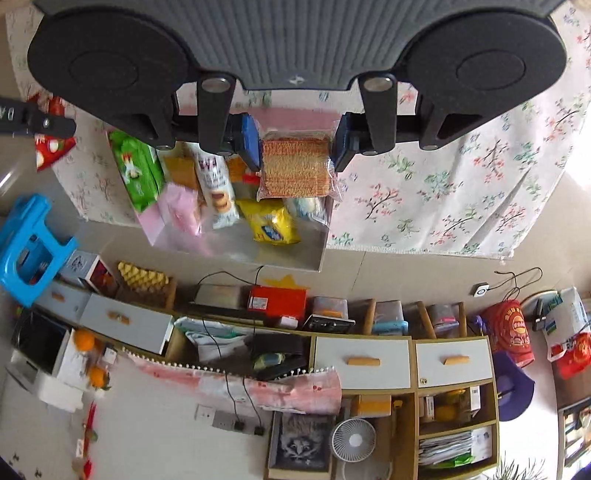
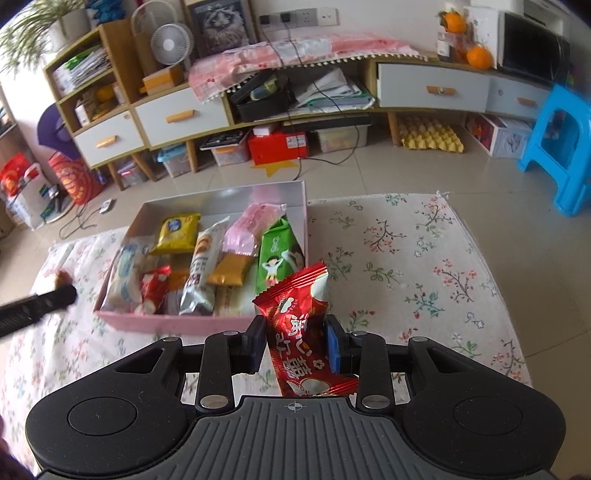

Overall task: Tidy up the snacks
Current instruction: 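Carry the wafer and red candy bag over the pink box and release both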

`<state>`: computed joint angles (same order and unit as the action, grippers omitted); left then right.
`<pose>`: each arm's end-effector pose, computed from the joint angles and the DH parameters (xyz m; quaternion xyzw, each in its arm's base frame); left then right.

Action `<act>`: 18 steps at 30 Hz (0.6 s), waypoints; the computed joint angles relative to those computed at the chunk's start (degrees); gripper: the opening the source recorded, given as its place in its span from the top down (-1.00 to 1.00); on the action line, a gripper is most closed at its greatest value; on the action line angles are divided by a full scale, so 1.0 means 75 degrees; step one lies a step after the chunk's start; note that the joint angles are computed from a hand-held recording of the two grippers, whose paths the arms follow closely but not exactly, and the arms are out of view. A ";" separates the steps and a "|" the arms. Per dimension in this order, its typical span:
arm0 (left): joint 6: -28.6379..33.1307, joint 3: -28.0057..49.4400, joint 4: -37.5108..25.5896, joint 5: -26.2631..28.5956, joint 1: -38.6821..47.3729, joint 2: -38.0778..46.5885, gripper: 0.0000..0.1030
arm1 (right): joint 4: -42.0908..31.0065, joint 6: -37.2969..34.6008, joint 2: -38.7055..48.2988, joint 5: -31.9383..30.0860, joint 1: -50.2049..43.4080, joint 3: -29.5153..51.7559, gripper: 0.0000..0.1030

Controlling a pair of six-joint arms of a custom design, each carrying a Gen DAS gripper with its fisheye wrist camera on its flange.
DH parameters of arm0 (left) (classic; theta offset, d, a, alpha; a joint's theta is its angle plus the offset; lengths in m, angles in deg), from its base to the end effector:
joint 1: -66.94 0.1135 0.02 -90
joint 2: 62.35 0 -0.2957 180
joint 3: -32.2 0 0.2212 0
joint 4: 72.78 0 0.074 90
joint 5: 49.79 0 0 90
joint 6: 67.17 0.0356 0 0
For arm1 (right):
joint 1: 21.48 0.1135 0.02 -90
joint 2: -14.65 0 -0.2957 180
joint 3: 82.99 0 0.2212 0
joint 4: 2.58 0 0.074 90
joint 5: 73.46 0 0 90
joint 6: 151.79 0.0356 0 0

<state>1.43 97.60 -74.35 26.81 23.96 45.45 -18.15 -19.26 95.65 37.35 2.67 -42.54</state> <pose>0.2631 -0.2339 0.1705 0.1263 0.9065 -0.1160 0.3858 0.1891 0.0709 0.1727 0.2022 0.9204 0.0132 0.3344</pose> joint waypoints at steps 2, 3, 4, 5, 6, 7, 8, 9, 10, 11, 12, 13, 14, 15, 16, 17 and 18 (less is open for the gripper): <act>-0.0046 0.0095 0.0137 0.0258 0.0208 0.0023 0.28 | 0.0069 -0.0038 0.0105 -0.0060 -0.0175 0.0051 0.39; -0.0058 0.0126 0.0247 0.0414 0.0303 0.0053 0.28 | 0.0109 -0.0106 0.0165 -0.0070 -0.0258 0.0104 0.39; -0.0063 0.0191 0.0293 0.0583 0.0388 0.0105 0.28 | 0.0196 -0.0179 0.0216 -0.0067 -0.0329 0.0141 0.39; -0.0084 0.0249 0.0343 0.0729 0.0459 0.0173 0.28 | 0.0340 -0.0278 0.0269 -0.0107 -0.0421 0.0162 0.39; -0.0119 0.0308 0.0446 0.0875 0.0496 0.0282 0.28 | 0.0498 -0.0374 0.0344 -0.0171 -0.0518 0.0198 0.39; -0.0153 0.0357 0.0596 0.1098 0.0538 0.0401 0.28 | 0.0665 -0.0430 0.0459 -0.0240 -0.0611 0.0257 0.39; -0.0186 0.0417 0.0722 0.1384 0.0578 0.0526 0.28 | 0.0844 -0.0443 0.0598 -0.0341 -0.0701 0.0330 0.39; -0.0215 0.0518 0.0787 0.1709 0.0609 0.0666 0.28 | 0.1063 -0.0433 0.0777 -0.0524 -0.0787 0.0410 0.39; -0.0303 0.0614 0.0818 0.1914 0.0601 0.0794 0.28 | 0.1281 -0.0394 0.0968 -0.0732 -0.0850 0.0506 0.39; -0.0363 0.0736 0.0788 0.2005 0.0555 0.0902 0.28 | 0.1471 -0.0353 0.1165 -0.0908 -0.0875 0.0626 0.39; -0.0325 0.0881 0.0716 0.2053 0.0490 0.1000 0.27 | 0.1582 -0.0339 0.1343 -0.1001 -0.0854 0.0781 0.39; -0.0228 0.0987 0.0687 0.2060 0.0419 0.1079 0.27 | 0.1667 -0.0363 0.1507 -0.1028 -0.0807 0.0938 0.38; -0.0121 0.1054 0.0694 0.2088 0.0370 0.1144 0.27 | 0.1762 -0.0417 0.1670 -0.1014 -0.0761 0.1090 0.38; -0.0052 0.1139 0.0635 0.2152 0.0342 0.1201 0.31 | 0.1868 -0.0465 0.1830 -0.0982 -0.0729 0.1232 0.38; -0.0089 0.1284 0.0425 0.2002 0.0311 0.1258 0.22 | 0.2009 -0.0495 0.1964 -0.0979 -0.0734 0.1309 0.37; -0.0091 0.1387 0.0223 0.1888 0.0317 0.1302 0.18 | 0.2145 -0.0476 0.2087 -0.0907 -0.0740 0.1344 0.36; -0.0077 0.1466 0.0017 0.1867 0.0377 0.1329 0.04 | 0.2268 -0.0549 0.2187 -0.0999 -0.0798 0.1337 0.33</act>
<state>0.85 108.60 -74.22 40.81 26.79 55.42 -1.14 -23.38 112.05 29.86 -3.31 -32.51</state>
